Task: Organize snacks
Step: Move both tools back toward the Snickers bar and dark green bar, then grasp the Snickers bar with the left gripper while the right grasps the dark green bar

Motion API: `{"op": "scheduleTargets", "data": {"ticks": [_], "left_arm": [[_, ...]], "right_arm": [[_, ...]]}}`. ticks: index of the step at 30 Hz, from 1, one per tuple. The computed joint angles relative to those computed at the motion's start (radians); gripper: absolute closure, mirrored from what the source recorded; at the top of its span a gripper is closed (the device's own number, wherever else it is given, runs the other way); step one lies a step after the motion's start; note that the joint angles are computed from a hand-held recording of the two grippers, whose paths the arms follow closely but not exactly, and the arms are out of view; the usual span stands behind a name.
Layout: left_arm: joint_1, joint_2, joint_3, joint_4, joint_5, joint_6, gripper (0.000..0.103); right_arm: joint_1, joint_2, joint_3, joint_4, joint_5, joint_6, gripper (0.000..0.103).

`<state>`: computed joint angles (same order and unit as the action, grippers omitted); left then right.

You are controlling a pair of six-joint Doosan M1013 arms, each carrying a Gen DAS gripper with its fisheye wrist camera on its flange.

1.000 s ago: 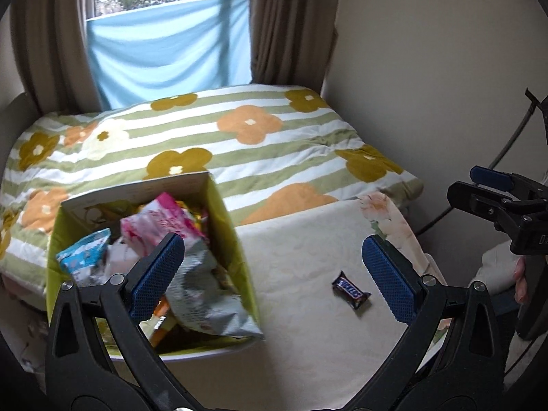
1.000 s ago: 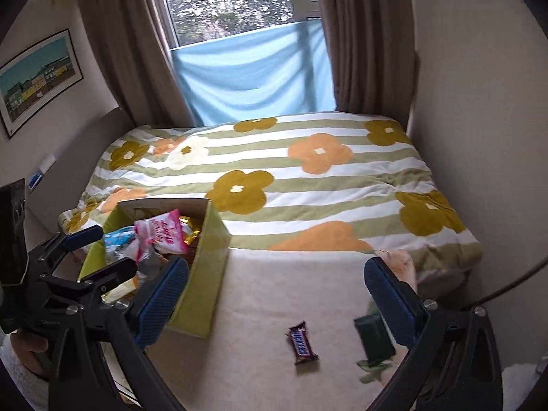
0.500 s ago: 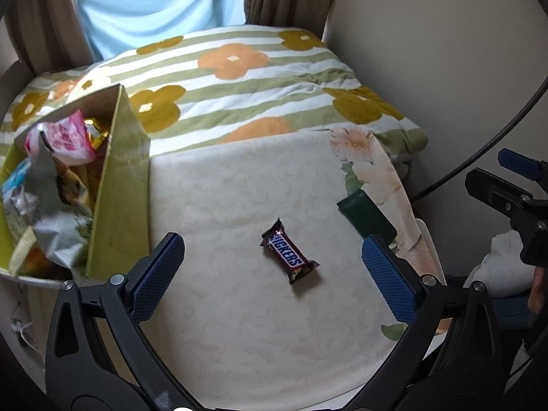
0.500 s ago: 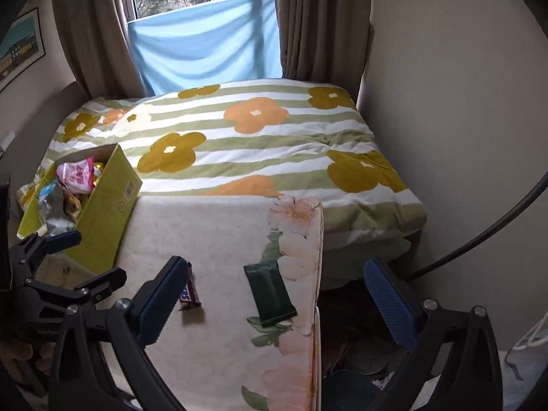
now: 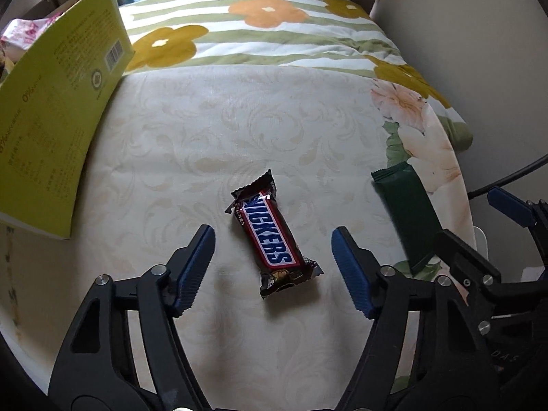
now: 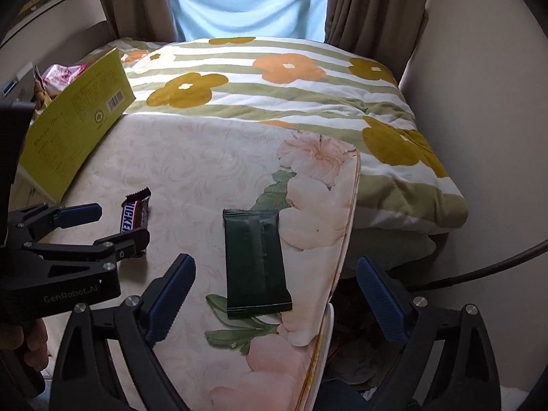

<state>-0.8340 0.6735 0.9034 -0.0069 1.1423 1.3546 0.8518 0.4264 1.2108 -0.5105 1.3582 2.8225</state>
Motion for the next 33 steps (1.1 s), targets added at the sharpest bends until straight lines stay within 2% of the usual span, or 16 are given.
{"op": "scheduleTargets", "data": {"ticks": [4,6,10,13,15,25,28,30,33], "left_arm": [[-0.007,0.01,-0.007,0.031,-0.005,-0.027,0.039],[-0.009,0.017,-0.014,0.035,-0.001,-0.028,0.055],[-0.016,0.027,-0.026,0.059,0.018,-0.019,0.071],[-0.017,0.026,-0.024,0.067,0.019,0.008,0.073],[-0.016,0.026,-0.027,0.065,0.023,0.021,0.074],[-0.003,0.024,-0.026,0.028,0.023,0.048,0.075],[0.0,0.016,-0.016,0.025,0.019,0.05,0.075],[0.001,0.013,-0.012,0.021,0.015,0.055,0.076],[0.002,0.011,-0.008,0.017,0.01,0.055,0.076]], "right_arm": [[-0.009,0.0,0.028,0.024,-0.061,-0.012,0.014],[-0.014,0.001,0.035,0.034,-0.08,-0.012,0.015],[-0.02,0.001,0.046,0.046,-0.108,-0.013,0.015],[-0.026,0.005,0.048,0.061,-0.121,-0.022,0.016],[-0.03,0.007,0.049,0.076,-0.129,-0.027,0.022],[-0.035,0.014,0.046,0.092,-0.113,-0.035,0.028],[-0.032,0.018,0.039,0.078,-0.093,-0.042,0.038],[-0.031,0.017,0.04,0.071,-0.096,-0.048,0.05],[-0.03,0.015,0.041,0.069,-0.103,-0.057,0.062]]}}
